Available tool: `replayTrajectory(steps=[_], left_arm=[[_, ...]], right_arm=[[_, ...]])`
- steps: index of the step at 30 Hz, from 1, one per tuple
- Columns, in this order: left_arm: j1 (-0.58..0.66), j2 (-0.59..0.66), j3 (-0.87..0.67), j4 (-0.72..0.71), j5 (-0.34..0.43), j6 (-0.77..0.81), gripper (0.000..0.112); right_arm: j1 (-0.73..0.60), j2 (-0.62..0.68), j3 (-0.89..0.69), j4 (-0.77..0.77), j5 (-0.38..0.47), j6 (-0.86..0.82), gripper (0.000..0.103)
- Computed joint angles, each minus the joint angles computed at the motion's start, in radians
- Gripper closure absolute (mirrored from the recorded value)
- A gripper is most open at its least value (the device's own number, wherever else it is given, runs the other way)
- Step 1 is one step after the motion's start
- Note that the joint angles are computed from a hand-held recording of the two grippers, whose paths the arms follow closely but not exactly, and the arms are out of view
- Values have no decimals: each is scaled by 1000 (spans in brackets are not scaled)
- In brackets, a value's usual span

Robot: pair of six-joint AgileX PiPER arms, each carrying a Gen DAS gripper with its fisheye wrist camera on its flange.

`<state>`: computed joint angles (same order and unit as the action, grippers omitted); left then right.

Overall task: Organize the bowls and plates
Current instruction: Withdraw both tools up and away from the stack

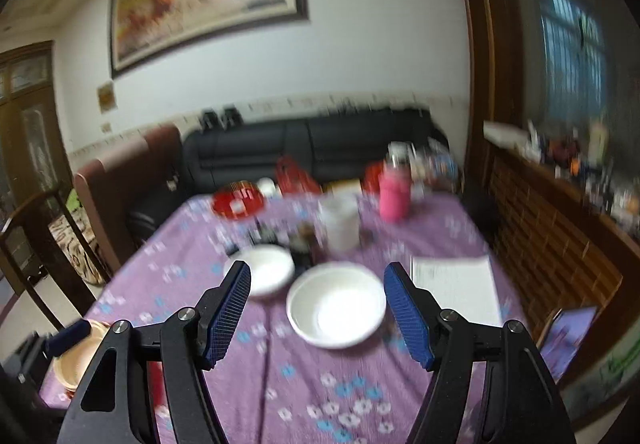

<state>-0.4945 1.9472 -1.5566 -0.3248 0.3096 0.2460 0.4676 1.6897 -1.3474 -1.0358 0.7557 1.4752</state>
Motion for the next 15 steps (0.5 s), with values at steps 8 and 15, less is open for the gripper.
replayTrajectory(steps=[8,15], left_arm=[[17,262,-188,-99,83,0,22],[27,383,-296,-7,47,-107,22]], right_arm=[[-156,145,18,110,-164,-13,30],[-210,284,-95,217,-202,-134,33]])
